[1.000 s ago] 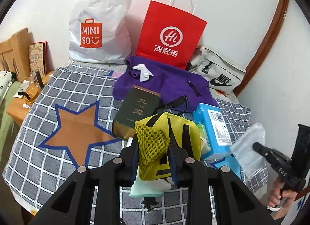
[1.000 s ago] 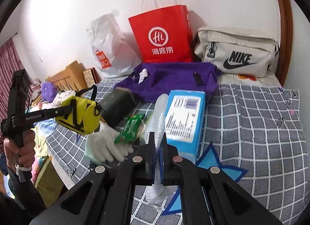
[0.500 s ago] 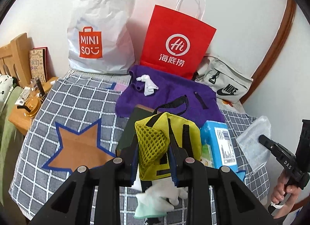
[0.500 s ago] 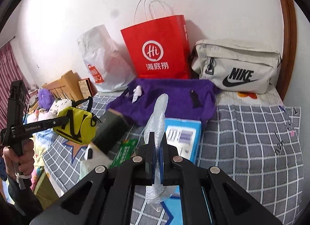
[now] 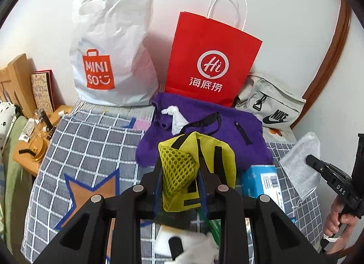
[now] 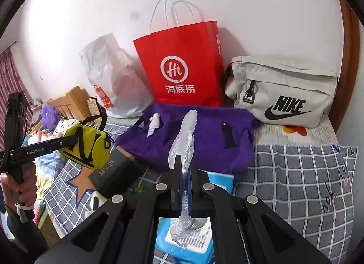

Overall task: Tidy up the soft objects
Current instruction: 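Carry both held bags up toward the purple towel, then release clear mesh bag on towel with right tool while left tool releases yellow bag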

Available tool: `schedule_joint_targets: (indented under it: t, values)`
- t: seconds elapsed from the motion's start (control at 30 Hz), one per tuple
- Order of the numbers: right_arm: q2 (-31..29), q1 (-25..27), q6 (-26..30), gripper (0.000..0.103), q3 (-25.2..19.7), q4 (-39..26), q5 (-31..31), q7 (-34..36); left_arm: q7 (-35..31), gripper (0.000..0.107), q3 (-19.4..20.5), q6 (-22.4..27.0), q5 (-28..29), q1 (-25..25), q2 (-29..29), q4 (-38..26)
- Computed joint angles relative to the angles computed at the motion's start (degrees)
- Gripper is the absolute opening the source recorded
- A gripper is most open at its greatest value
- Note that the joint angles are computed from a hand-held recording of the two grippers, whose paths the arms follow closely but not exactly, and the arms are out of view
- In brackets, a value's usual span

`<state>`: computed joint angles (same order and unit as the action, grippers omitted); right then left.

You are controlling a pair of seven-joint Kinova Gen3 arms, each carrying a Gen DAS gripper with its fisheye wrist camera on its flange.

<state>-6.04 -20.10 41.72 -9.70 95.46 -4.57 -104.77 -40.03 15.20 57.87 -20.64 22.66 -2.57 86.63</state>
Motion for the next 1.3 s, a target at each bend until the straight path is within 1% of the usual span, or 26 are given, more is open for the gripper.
schedule_joint_targets:
  t: [0.1,0.23,0.47,0.6,0.73,0.87,1.03,1.13,1.2,1.3]
  values:
    - [1.69,0.23,0.3,0.003,0.14,-1.38,1.05,-0.13,-1.19,0.025,-0.67,-0.87,0.84,-0.2,2.07,-1.51]
    - [4.06,0.54,-0.04,0.003,1.09,-2.73,-0.23,1.48,-3.05,0.025,-2.05,-1.39,1.7,0.15,4.64,-3.54]
    - [8.39,1.43,-0.78,0.003,1.98,-4.5,-3.56,4.47,-6.02,0.025,-4.67,-2.62,4.11,0.03,7.48,-5.13]
    - [11.07,1.65,-0.54,0.003,2.14,-6.37,-3.45,5.15,-10.34,0.025,-5.56,-4.14,7.28,-0.85,9.39,-6.08]
    - [13.58,2.34,-0.45,0.003,2.34,-8.36,-4.27,6.36,-11.39,0.025,-6.62,-3.14,7.74,-0.64,11.91,-8.02]
    - [16.38,3.78,-0.16,0.003,2.0,-10.41,-7.22,9.63,-12.81,0.025,-7.48,-2.44,8.75,-0.6,14.25,-9.73]
    - [20.59,4.94,1.7,0.003,1.44,-13.3,-9.85,12.92,-14.42,0.025,-8.37,-0.76,9.69,-0.21,17.86,-12.19]
    - [22.54,4.83,2.47,0.003,1.67,-14.09,-9.59,12.88,-15.29,0.025,-8.98,1.35,9.58,0.31,20.15,-14.15]
    - [23.54,5.18,2.67,0.004,1.72,-14.24,-9.94,12.96,-16.31,0.026,-9.13,1.8,10.55,0.05,20.95,-14.67]
    - [24.79,5.17,3.78,0.004,2.16,-14.92,-9.26,12.35,-17.4,0.026,-9.47,3.98,11.42,-0.04,22.8,-16.73]
